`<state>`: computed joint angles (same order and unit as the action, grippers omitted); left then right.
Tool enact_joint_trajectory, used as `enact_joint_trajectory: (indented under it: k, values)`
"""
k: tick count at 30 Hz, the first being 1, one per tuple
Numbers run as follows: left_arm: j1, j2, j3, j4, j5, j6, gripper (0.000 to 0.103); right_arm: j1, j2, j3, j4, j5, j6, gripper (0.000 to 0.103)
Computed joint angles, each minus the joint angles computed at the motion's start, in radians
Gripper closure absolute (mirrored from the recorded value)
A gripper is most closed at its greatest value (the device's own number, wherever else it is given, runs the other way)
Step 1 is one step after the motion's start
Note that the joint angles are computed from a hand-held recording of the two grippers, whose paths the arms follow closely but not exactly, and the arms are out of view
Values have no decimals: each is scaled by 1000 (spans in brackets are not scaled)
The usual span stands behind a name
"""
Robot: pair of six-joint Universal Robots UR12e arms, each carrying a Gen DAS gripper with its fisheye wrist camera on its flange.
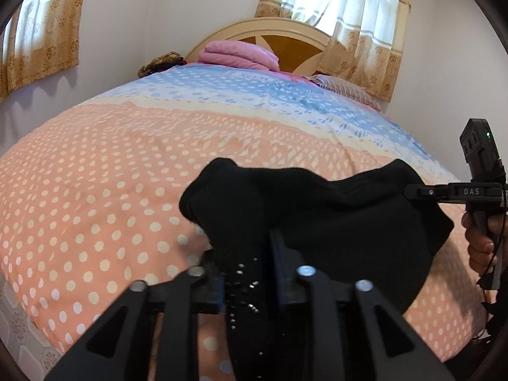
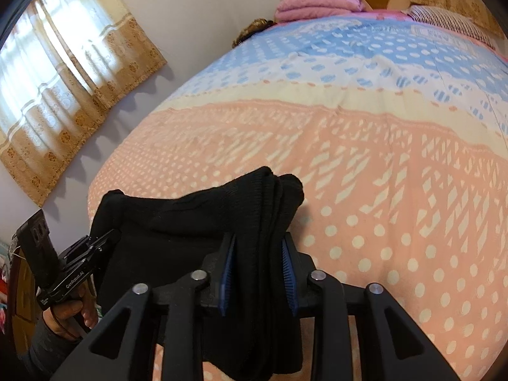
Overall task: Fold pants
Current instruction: 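Lower the folded pants onto the quilt and open both grippers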
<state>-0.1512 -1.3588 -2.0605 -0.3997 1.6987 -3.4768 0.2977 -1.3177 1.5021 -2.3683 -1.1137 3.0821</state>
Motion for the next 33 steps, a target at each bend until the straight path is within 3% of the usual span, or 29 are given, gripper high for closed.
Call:
enact_joint_trajectory:
  k: [3, 6, 9, 13, 15, 22, 27, 33]
  values:
    - [-11, -4, -3, 0, 42, 4, 52, 1, 1, 7, -5, -20, -3, 67]
    - [-14, -6, -6, -5, 64, 1, 44, 6, -2, 19, -28, -48, -7, 61]
    - [-17, -2, -11, -11, 96, -13, 29, 2, -3, 28, -49, -59, 19, 49]
    - [-21, 23, -25, -38, 112, -27, 26, -20, -27, 71, -113, -41, 90, 44]
    - [-31, 38, -30, -61, 140, -33, 21, -24, -47, 100, -158, -63, 119, 41]
    - [-67, 98, -41, -106, 168, -48, 21, -19, -134, 205, -305, -173, 186, 40]
    - [-119, 124, -43, -103, 183, -56, 21, 13, -211, 288, -391, -258, 156, 40]
    - [-180, 134, -36, -66, 210, -61, 21, 52, -289, 371, -449, -293, 96, 38]
